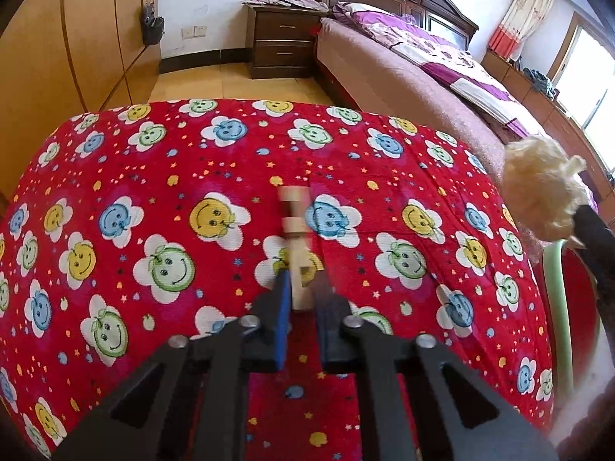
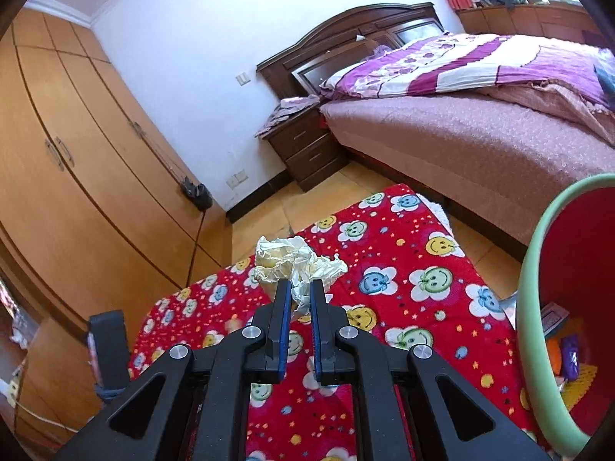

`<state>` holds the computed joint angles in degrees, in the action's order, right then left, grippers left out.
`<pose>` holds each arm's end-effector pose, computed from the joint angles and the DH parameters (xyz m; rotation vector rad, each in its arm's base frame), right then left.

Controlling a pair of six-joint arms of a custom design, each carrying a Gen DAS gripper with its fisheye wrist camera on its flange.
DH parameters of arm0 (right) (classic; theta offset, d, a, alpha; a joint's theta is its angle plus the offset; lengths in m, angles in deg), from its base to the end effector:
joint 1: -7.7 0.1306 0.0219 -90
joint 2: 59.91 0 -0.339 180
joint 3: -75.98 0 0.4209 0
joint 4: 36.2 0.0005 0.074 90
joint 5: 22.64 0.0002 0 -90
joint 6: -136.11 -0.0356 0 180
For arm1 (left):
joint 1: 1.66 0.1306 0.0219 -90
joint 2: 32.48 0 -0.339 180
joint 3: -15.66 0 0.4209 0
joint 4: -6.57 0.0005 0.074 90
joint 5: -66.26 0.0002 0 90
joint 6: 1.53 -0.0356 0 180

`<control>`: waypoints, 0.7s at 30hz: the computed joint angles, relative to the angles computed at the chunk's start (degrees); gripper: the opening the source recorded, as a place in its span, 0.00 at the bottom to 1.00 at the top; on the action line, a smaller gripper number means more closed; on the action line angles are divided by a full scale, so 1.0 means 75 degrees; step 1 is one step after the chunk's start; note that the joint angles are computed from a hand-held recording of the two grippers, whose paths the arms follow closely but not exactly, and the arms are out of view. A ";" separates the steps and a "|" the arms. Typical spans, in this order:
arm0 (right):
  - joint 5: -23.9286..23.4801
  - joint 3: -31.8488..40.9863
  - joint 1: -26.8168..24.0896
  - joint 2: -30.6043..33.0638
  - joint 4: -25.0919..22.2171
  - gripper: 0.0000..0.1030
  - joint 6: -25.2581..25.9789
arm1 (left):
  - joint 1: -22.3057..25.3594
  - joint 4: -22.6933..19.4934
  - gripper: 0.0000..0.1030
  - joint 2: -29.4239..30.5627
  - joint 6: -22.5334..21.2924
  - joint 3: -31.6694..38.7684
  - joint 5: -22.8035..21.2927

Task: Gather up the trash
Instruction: 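Grasp the light wooden piece with the left tool and lift it, then carry the wooden piece with the left tool while the right tool carries the white paper to the bucket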

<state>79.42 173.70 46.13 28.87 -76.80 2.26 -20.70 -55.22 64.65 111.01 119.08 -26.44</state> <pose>0.4146 0.3188 0.4776 0.2305 2.1627 0.6246 0.5148 -0.1764 0.4227 -0.0966 2.5515 -0.2252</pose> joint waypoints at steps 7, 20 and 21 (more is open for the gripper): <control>0.0185 -0.0395 0.0188 -0.0609 -0.0140 0.09 -0.0085 | -0.0020 0.0135 0.09 -0.0491 0.0051 -0.0403 0.0303; 0.1306 -0.1466 0.0573 -0.2314 -0.0352 0.09 -0.0223 | -0.0530 0.0549 0.09 -0.1677 0.0205 -0.0942 0.0609; 0.1412 -0.1574 0.0595 -0.2479 -0.0381 0.09 -0.0269 | -0.0603 0.0579 0.09 -0.1766 0.0204 -0.0974 0.0598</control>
<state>90.01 161.90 50.58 10.28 -79.65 0.24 -25.23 -50.87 51.40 112.54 111.78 -21.95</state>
